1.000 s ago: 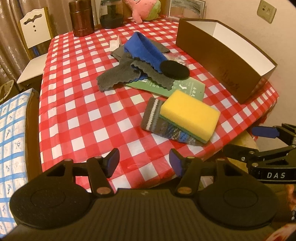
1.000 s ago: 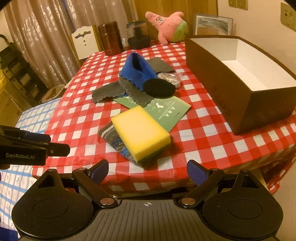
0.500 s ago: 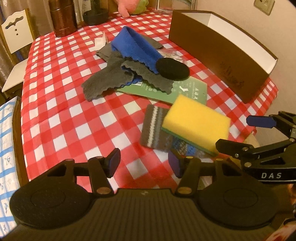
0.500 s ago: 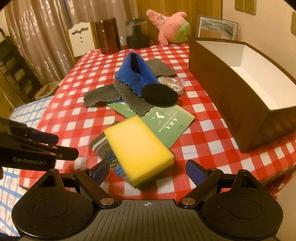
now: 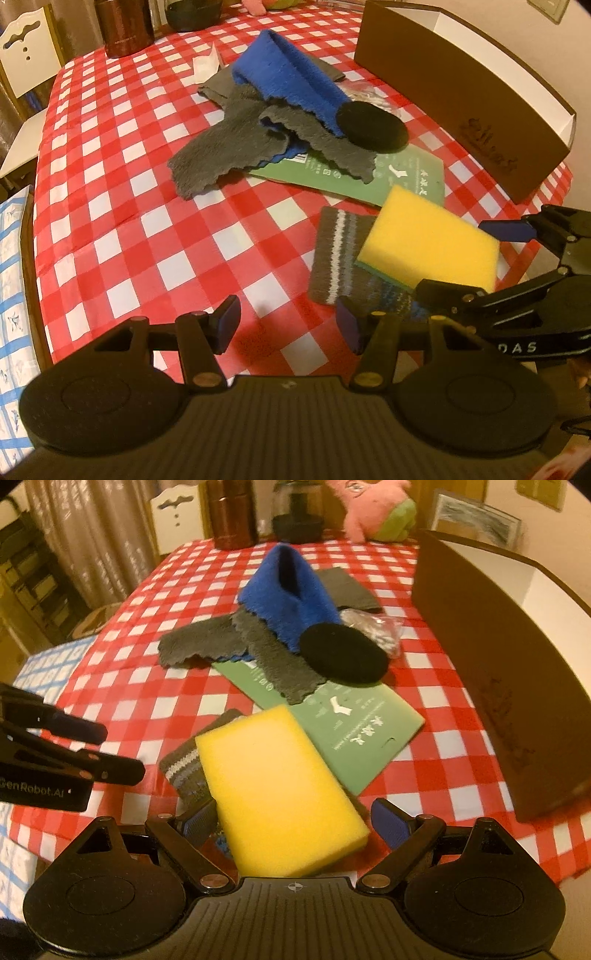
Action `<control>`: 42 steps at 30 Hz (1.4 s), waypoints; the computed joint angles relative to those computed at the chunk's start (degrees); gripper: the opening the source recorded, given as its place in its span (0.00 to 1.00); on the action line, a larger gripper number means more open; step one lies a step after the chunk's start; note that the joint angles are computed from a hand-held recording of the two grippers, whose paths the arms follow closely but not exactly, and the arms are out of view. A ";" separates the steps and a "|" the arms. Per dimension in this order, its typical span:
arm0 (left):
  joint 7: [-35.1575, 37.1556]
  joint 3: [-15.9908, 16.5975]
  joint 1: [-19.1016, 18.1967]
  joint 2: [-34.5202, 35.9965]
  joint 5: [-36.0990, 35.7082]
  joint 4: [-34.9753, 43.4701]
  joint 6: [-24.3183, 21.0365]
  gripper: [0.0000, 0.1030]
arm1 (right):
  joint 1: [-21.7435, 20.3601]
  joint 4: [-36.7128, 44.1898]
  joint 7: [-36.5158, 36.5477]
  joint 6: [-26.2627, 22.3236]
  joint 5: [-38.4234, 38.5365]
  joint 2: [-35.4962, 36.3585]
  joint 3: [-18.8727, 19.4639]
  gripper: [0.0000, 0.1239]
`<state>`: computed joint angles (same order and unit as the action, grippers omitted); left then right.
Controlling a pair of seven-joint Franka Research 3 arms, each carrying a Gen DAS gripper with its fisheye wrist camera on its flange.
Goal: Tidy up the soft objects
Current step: 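Grasp the yellow sponge with the right tool while the left tool approaches the grey sock, then grasp the grey striped sock with the left tool and lift it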
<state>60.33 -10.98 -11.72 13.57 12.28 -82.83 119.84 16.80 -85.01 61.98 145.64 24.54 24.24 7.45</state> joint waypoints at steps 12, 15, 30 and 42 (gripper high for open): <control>0.60 -0.30 -0.03 0.34 -0.89 0.34 0.38 0.53 | -1.88 -7.21 -10.40 8.01 7.43 -3.84 2.73 0.56; 1.39 -0.58 -0.18 0.76 -1.60 0.67 1.17 0.53 | -2.58 -9.18 -11.31 9.33 11.08 -5.54 3.06 0.56; 8.82 -1.56 -1.22 6.09 -4.42 2.99 8.39 0.54 | -2.85 -12.19 -3.96 8.33 15.70 -8.15 0.63 0.56; 9.72 -1.17 -2.19 11.25 -4.53 8.99 4.96 0.54 | -3.41 -13.40 -3.61 11.16 16.82 -9.36 0.82 0.56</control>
